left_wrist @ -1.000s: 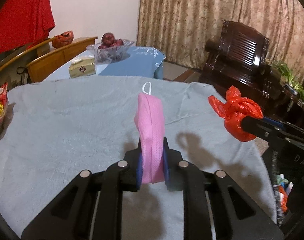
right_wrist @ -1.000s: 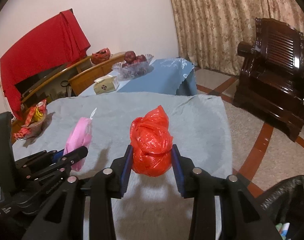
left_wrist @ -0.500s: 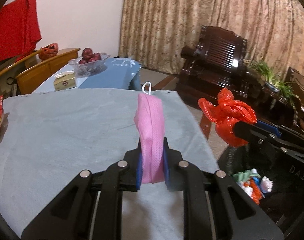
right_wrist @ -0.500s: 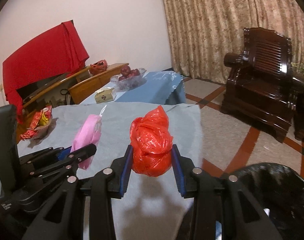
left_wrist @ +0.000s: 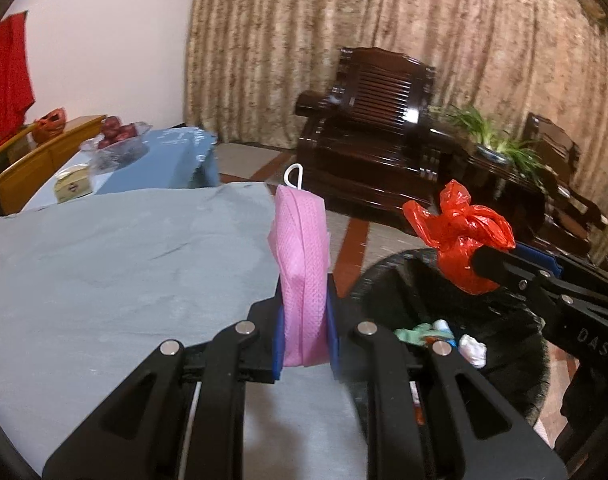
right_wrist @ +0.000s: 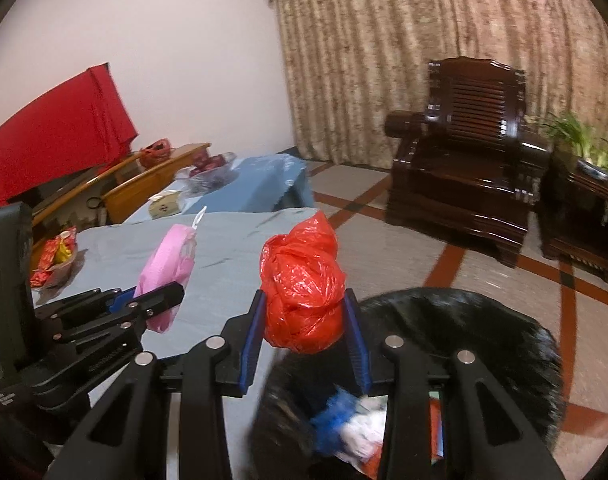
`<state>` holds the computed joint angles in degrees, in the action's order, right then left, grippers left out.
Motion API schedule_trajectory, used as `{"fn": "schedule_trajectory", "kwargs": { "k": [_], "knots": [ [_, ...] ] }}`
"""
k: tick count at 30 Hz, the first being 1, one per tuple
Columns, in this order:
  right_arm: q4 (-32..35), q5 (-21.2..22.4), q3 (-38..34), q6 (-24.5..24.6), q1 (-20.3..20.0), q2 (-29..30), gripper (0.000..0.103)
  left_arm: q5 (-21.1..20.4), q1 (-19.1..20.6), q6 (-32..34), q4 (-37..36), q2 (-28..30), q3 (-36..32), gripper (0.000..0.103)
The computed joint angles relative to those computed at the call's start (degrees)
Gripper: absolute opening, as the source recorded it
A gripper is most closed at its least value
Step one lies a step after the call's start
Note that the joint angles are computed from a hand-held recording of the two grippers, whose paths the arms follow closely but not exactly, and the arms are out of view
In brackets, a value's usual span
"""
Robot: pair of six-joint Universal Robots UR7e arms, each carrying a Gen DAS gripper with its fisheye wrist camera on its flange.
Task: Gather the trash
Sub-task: 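Carry the red bag and pink mask over the bin with both tools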
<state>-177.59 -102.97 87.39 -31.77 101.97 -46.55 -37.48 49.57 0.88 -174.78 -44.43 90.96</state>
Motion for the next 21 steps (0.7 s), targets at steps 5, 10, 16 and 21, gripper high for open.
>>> {"fn": "schedule_trajectory", "kwargs": {
  "k": [5,10,16,21],
  "knots": [
    [-2.06,-1.58,2.52,0.13,-1.45,-2.71,0.038,-2.59,-0.61,0.82,0.15,2.75,-1.59,0.016],
    [-4.23,-3.29,4.56,0.31,-2.95,-4.92,0.038,-5.37,-0.86,1.76,0.70,5.34,-3.40,0.016],
    [-6.04,-5.58,6.50,0.57,-4.86,-6.81,0.038,-8.42,-0.57,3.26,1.51,9.45,-6.73,0.016],
    [-6.34,-7.03,6.69,1.18,-6.42,-7.09,0.038,-10.40,-0.03,3.85,2.90,12.44,-9.69,0.016]
  ]
}}
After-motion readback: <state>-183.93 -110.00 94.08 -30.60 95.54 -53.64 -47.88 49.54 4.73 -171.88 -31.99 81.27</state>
